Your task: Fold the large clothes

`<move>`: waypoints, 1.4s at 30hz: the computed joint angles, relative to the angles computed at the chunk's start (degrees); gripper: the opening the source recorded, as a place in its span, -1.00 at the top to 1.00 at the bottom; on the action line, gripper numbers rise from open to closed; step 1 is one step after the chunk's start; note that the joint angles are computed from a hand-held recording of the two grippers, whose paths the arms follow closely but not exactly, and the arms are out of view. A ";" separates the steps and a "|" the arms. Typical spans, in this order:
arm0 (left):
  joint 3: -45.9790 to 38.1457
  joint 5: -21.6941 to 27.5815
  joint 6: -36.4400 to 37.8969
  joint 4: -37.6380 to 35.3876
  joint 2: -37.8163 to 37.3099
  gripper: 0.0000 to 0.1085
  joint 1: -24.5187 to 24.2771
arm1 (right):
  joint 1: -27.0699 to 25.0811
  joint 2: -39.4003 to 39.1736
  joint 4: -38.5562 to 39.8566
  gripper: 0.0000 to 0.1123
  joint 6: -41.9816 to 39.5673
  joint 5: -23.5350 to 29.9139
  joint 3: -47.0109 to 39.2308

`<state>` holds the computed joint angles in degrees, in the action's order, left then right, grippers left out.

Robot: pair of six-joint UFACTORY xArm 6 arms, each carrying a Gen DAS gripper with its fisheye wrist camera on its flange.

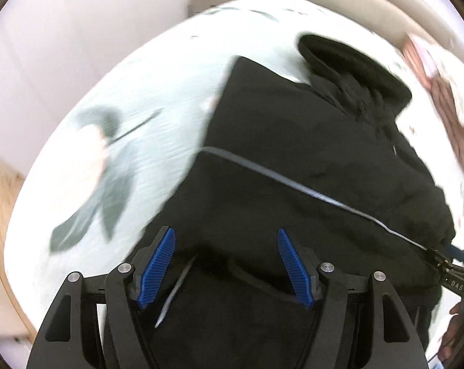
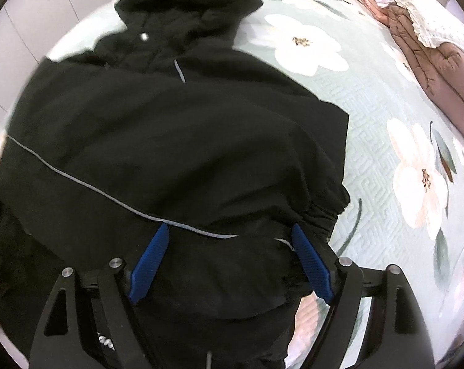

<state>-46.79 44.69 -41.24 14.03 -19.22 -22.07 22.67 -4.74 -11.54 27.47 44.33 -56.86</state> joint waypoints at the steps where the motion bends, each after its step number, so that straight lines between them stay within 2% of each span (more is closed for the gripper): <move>1: 1.62 1.25 -0.42 -0.15 -2.86 -0.30 0.59 | -0.32 -1.50 1.77 -0.50 -1.04 -0.88 1.07; 3: 4.86 2.97 1.36 -2.95 -8.20 -0.30 2.45 | -0.85 -3.92 4.12 -0.50 -2.62 -1.15 2.47; 6: 10.90 5.61 6.21 -11.89 -18.18 -0.30 6.80 | -1.14 -8.36 6.20 -0.50 -3.93 -0.73 5.37; 8: 14.32 10.55 7.37 -14.21 -25.55 -0.30 9.46 | -1.08 -11.35 6.73 -0.50 -4.16 0.46 7.45; 10: 16.32 14.00 8.83 -15.46 -29.62 -0.30 10.89 | -0.64 -14.44 7.88 -0.50 -4.13 2.51 9.66; 11: 17.47 17.36 11.07 -17.43 -32.22 -0.30 12.86 | -0.41 -16.05 8.30 -0.50 -3.86 3.46 11.06; 15: 20.40 24.56 17.09 -22.49 -37.34 -0.30 17.99 | 1.07 -22.20 10.59 -0.50 -2.50 9.25 15.97; 19: 24.29 33.13 24.11 -30.03 -42.94 -0.30 26.68 | 3.01 -30.13 14.44 -0.50 -0.01 15.98 21.02; 24: 28.14 36.92 29.49 -34.34 -45.03 -0.30 30.52 | 5.19 -37.12 15.94 -0.50 4.28 22.48 24.79; 25: 28.58 36.84 29.90 -34.68 -45.18 -0.30 30.60 | 5.64 -38.11 15.89 -0.50 5.15 23.55 25.33; 27: 29.31 36.20 27.03 -32.18 -45.35 -0.30 27.18 | 6.71 -39.58 15.37 -0.50 6.67 25.60 26.12; 29: 30.08 36.19 26.38 -33.07 -45.33 -0.30 24.84 | 8.53 -41.77 14.58 -0.50 8.92 28.09 27.19; 35: 30.47 34.05 27.12 -35.56 -40.79 -0.30 14.16 | 12.68 -51.71 17.07 -0.50 15.67 33.85 31.49; 39: 29.50 31.63 24.34 -32.97 -37.17 -0.30 7.08 | 15.56 -59.37 19.74 -0.50 20.29 36.37 35.32; 40: 29.15 30.94 23.94 -32.73 -36.43 -0.27 5.88 | 16.75 -60.64 19.95 -0.50 21.67 36.76 36.05; 42: 27.80 30.62 24.68 -32.34 -35.36 0.19 4.00 | 18.41 -62.98 20.78 -0.50 23.99 37.27 37.82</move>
<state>-18.99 75.31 -16.56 -18.31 -54.58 -18.08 41.08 -67.72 9.25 51.46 81.60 -19.04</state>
